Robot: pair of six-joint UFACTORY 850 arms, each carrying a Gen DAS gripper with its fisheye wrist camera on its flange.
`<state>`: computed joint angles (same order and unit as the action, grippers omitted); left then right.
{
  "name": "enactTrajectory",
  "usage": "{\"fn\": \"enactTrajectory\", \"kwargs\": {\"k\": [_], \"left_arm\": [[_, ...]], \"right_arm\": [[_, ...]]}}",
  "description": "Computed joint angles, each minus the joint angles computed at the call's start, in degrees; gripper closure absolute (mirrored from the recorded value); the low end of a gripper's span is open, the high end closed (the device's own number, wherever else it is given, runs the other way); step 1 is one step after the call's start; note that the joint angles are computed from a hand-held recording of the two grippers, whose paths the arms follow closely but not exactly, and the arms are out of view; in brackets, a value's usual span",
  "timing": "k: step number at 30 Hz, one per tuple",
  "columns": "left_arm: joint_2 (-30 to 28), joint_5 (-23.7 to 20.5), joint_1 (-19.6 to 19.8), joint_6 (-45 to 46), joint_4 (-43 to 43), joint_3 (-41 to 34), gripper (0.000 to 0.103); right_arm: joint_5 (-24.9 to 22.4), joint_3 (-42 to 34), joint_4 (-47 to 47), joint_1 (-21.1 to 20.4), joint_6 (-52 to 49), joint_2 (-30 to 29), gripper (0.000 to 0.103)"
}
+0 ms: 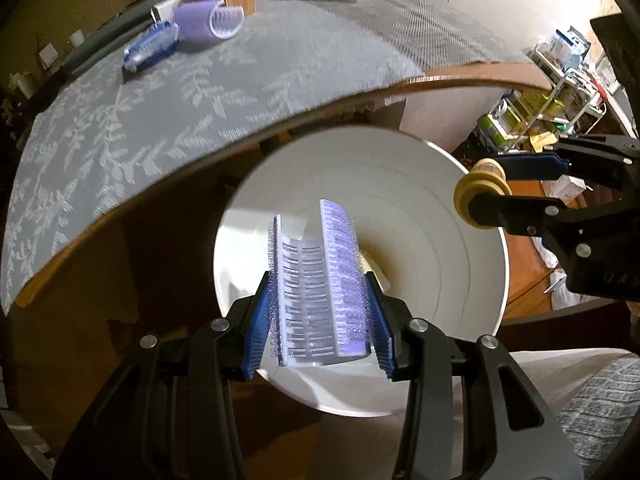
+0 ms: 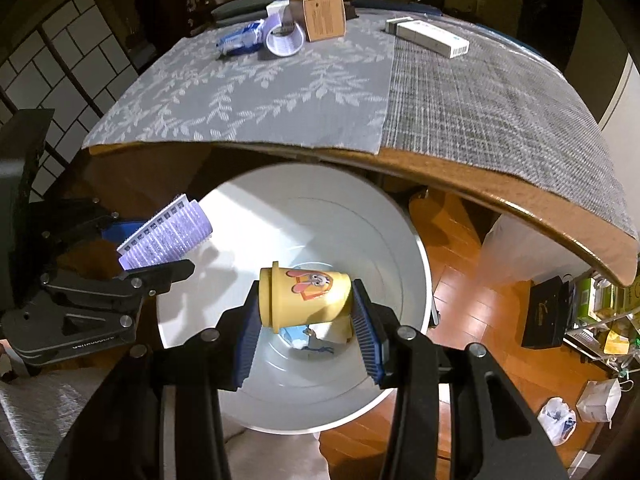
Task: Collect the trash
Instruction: 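Carry the roller and yellow cup over the white bin with both grippers, then open the right gripper to drop the yellow cup while the left releases the roller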
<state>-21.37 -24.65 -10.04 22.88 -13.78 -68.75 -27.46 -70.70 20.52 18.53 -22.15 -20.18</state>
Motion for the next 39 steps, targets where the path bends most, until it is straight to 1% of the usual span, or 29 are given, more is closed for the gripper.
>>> {"fn": "enactTrajectory", "kwargs": {"k": [6,13,18,21,23,28,39], "left_arm": [[-1.7,-0.8,-0.3,-1.6,2.1,-0.3,0.058],[-3.6,-1.4,0.1,-1.3,3.2,-1.0,0.058],[-5.1,-2.5,0.5,-0.3,3.7,-2.1,0.058],[-5.7,-3.4,0.4,-0.1,4.4,-2.9,0.058],[-6.6,-3.7,-0.4,-1.2,5.3,-3.8,0.058],[-7.7,-5.3,-0.2,-0.1,4.8,-4.8,0.058],[-10.2,-7.5,0.1,0.9,5.9,-6.9,0.058]], "right_arm": [[-0.1,-0.7,-1.1,0.3,0.9,-1.8,0.06],[-0.6,-2.1,-1.9,0.7,1.7,-4.0,0.06],[-1.3,-3.2,-2.8,0.7,2.5,-5.7,0.06],[-1.7,-3.7,-3.1,0.7,3.0,-6.4,0.06],[-2.1,-4.2,-3.4,0.6,3.4,-7.1,0.06],[-2.8,-5.4,-4.1,0.5,4.4,-8.8,0.06],[-4.0,-6.8,-6.1,0.7,7.0,-10.7,0.06]]}}
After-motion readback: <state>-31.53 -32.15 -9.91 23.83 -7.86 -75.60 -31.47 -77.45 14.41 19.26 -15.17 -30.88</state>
